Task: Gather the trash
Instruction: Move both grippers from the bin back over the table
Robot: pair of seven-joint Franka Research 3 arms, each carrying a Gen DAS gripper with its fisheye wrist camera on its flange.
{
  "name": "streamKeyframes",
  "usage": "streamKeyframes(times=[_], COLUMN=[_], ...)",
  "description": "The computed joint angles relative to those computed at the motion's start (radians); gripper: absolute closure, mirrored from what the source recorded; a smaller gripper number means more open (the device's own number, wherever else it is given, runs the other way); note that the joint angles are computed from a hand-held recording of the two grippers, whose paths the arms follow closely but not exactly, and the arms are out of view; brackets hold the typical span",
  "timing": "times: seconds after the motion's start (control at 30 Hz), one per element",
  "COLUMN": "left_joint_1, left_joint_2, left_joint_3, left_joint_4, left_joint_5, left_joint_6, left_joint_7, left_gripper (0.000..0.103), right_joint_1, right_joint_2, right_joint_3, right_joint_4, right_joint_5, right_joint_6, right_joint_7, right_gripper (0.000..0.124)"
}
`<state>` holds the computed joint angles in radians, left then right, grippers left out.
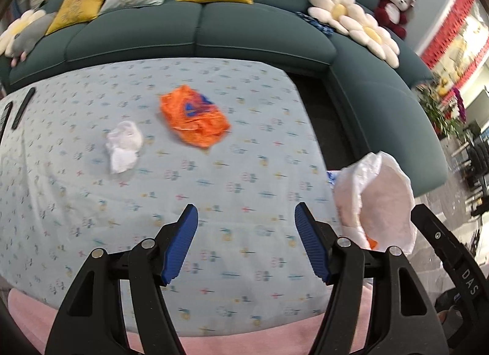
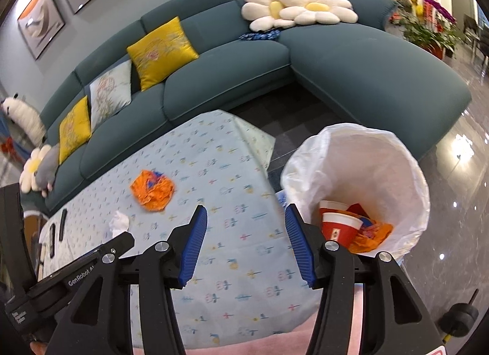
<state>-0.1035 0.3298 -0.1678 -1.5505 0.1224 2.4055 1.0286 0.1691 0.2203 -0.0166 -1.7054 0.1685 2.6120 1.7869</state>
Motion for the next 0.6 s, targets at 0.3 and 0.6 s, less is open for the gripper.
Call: streamKeyframes(times=[0.3, 0.6], left_joint_1=[0.045, 0.101], left_joint_2=[-0.065, -0.093], left_joint_3=[0.027, 0.051], left_joint_4=[-0.108, -0.173], left_joint_5=[0.005, -0.008], left_joint_6=[0.033, 0.052], left_joint_7=[-0.024, -0.029], left_gripper=[0.034, 0.034], right_joint_1=[0.055, 0.112], right_joint_2=[0.048, 0.14], right_joint_3=[0.022, 0.032], right_joint_4=[0.069, 0.197], right_joint_5=[-0.041, -0.07], right_joint_6=[-0.047, -0.114], right_joint_7=[-0.002, 0.006], right_gripper=[0.07, 0.069])
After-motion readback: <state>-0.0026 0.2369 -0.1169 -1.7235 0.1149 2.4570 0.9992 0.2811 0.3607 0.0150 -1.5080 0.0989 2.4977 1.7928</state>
